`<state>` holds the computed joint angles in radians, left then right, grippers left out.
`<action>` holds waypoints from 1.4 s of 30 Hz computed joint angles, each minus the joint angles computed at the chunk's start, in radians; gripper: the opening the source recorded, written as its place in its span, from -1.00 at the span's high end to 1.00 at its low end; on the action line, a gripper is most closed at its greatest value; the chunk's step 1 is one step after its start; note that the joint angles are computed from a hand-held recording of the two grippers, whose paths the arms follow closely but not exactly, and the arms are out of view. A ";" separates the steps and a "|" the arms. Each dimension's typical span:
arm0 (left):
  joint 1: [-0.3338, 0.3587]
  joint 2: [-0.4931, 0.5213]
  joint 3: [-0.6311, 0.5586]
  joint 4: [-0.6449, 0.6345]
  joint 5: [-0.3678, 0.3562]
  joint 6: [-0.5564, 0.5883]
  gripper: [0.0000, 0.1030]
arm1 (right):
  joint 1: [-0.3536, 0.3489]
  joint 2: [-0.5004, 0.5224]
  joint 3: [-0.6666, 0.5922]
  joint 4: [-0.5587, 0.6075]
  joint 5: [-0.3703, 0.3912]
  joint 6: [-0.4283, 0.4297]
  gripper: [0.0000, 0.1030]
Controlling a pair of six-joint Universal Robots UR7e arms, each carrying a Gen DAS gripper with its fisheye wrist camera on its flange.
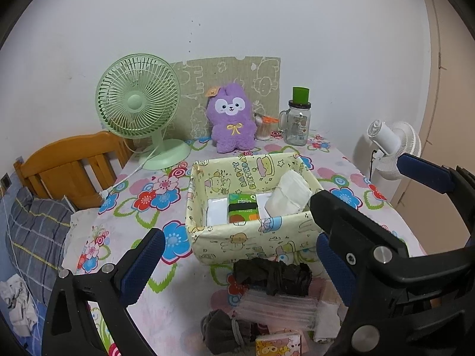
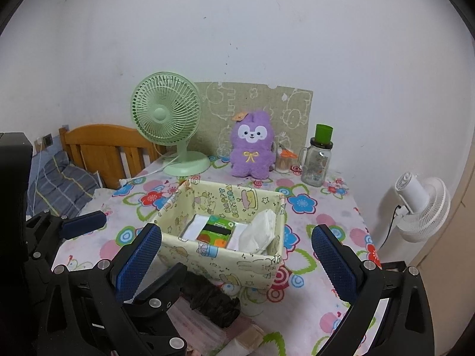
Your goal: Organize soft objects
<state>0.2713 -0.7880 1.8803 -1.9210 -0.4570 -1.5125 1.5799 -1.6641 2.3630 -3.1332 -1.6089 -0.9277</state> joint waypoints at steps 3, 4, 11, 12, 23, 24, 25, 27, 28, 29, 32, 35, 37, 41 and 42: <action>-0.009 -0.001 0.011 -0.005 -0.003 -0.009 -0.99 | -0.007 -0.015 0.014 0.005 0.007 0.000 -0.98; -0.013 -0.001 0.018 -0.013 -0.003 -0.011 -0.99 | -0.009 -0.019 0.018 0.007 0.009 0.000 -0.98; -0.025 0.007 0.047 -0.044 -0.012 -0.023 -0.99 | -0.041 -0.042 0.055 -0.004 0.032 -0.019 -0.98; -0.027 0.009 0.052 -0.052 -0.014 -0.026 -0.99 | -0.048 -0.045 0.060 -0.005 0.037 -0.021 -0.98; -0.025 0.045 0.114 -0.207 -0.044 0.006 -0.97 | -0.103 -0.035 0.116 -0.061 0.025 -0.055 -0.98; -0.023 0.048 0.118 -0.218 -0.049 0.006 -0.97 | -0.106 -0.033 0.118 -0.061 0.023 -0.057 -0.98; -0.022 0.050 0.122 -0.230 -0.052 0.009 -0.96 | -0.110 -0.031 0.120 -0.062 0.022 -0.059 -0.98; -0.022 0.054 0.128 -0.244 -0.057 0.009 -0.94 | -0.119 -0.028 0.126 -0.064 0.020 -0.062 -0.98; -0.022 0.058 0.128 -0.243 -0.060 0.005 -0.93 | -0.123 -0.026 0.130 -0.068 0.020 -0.064 -0.98; -0.022 0.062 0.128 -0.239 -0.061 0.001 -0.93 | -0.127 -0.025 0.133 -0.071 0.020 -0.065 -0.98; -0.023 0.070 0.127 -0.229 -0.072 -0.007 -0.88 | -0.141 -0.020 0.143 -0.078 0.020 -0.073 -0.98; -0.023 0.075 0.130 -0.233 -0.082 -0.008 -0.86 | -0.152 -0.011 0.148 -0.079 0.018 -0.073 -0.98; -0.024 0.080 0.133 -0.235 -0.086 -0.013 -0.86 | -0.163 -0.009 0.152 -0.078 0.022 -0.072 -0.96; -0.022 0.090 0.148 -0.274 -0.101 -0.013 -0.86 | -0.180 -0.006 0.157 -0.068 0.020 -0.076 -0.92; -0.021 0.095 0.147 -0.273 -0.103 -0.020 -0.84 | -0.183 -0.004 0.160 -0.072 0.017 -0.081 -0.92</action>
